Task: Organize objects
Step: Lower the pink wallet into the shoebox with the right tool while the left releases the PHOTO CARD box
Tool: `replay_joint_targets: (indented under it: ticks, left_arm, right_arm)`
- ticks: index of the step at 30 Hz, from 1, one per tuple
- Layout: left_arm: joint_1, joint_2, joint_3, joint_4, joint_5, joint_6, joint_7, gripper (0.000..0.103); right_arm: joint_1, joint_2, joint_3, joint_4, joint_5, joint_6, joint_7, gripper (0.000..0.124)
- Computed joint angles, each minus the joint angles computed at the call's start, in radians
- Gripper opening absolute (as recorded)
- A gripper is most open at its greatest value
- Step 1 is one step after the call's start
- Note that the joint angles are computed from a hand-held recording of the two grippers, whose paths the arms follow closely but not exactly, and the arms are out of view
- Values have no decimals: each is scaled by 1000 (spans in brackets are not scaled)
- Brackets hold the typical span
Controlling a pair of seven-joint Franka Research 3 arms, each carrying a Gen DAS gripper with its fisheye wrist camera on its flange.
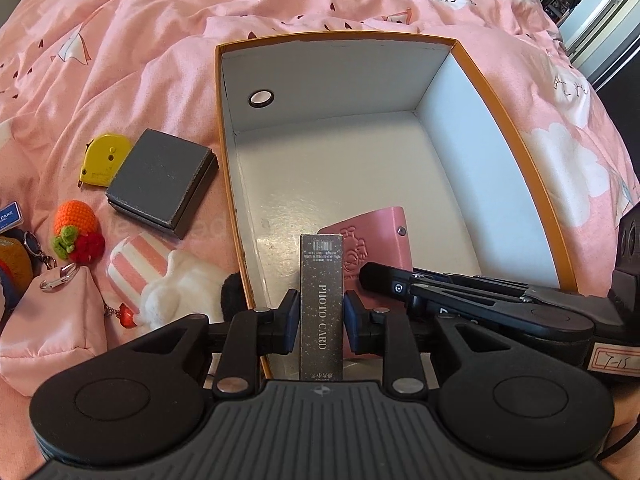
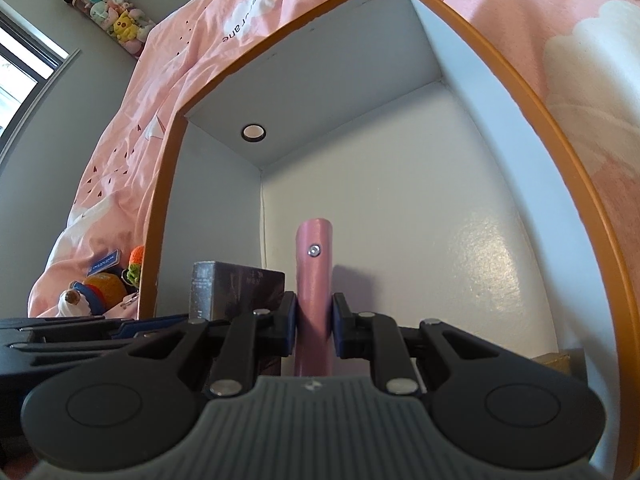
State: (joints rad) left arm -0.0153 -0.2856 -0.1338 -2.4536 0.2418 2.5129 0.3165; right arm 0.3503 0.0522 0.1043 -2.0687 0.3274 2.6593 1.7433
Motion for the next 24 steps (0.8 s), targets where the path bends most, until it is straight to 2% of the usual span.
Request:
replay_joint_targets:
  ticks: [8, 9, 11, 12, 13, 14, 18, 20, 24]
  left_arm:
    - [-2, -19, 5, -22, -18, 34, 9, 33]
    - [-3, -21, 7, -24, -22, 37, 10, 33]
    - [2, -34, 4, -35, -19, 51, -1, 34]
    - [8, -47, -3, -44, -3, 60, -14, 38]
    - [21, -62, -18, -47, 27, 54, -41, 51]
    - [36, -84, -32, -59, 64, 63, -72, 51]
    - [52, -155, -41, -107, 118, 107, -118, 64]
    - [67, -182, -57, -123, 148, 111, -154, 65]
    - [85, -251, -74, -183, 185, 150, -221, 65]
  right_arm:
    - [1, 7, -2, 13, -19, -21, -11, 19]
    - [-4, 9, 0, 20, 11, -37, -63, 19]
    - [-3, 14, 0, 27, 6, -45, -68, 19]
    - [-2, 18, 1, 32, 7, -49, -82, 19]
    - [-1, 19, 1, 33, 1, -50, -85, 19]
    - [0, 19, 3, 35, 1, -53, -99, 19]
    - [15, 32, 9, 55, -50, -67, -124, 19]
    - [26, 40, 9, 68, -92, -77, -103, 19]
    - [32, 55, 14, 97, -77, -111, -125, 20]
